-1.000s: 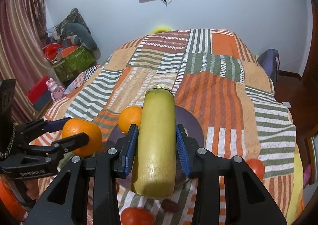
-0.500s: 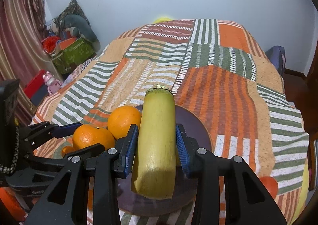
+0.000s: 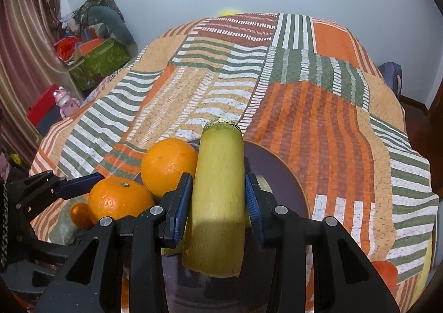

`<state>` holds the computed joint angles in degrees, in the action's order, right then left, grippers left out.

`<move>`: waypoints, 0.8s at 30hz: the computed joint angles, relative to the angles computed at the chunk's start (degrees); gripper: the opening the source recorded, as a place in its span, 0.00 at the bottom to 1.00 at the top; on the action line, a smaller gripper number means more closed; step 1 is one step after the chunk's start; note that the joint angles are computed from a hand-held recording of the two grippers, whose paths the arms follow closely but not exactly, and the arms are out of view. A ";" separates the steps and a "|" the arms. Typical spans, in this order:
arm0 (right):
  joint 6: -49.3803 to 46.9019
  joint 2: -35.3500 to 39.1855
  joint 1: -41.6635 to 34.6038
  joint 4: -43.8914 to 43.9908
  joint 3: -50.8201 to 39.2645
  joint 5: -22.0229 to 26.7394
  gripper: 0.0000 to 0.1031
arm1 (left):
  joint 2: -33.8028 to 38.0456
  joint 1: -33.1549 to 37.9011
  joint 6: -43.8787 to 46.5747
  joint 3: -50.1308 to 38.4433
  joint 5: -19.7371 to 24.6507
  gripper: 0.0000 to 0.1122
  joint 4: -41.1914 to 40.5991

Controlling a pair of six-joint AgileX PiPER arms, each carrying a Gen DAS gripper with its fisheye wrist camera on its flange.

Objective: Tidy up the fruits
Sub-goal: 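Carry the orange and squash in both grippers over the purple plate, then lower both fruits onto the plate and open both grippers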

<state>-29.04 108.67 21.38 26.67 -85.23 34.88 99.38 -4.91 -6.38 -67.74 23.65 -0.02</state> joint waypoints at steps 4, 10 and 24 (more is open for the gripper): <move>-0.17 0.54 -0.06 0.02 -0.97 0.81 0.34 | 0.13 -0.87 0.29 -0.08 -0.88 0.56 0.28; 0.83 1.13 0.42 -1.32 -2.06 1.37 0.34 | 1.33 -1.83 -2.13 -1.92 -0.37 0.56 2.71; 2.22 0.48 0.69 -2.48 -1.88 2.96 0.37 | -1.43 1.71 5.27 0.01 1.16 0.56 -6.74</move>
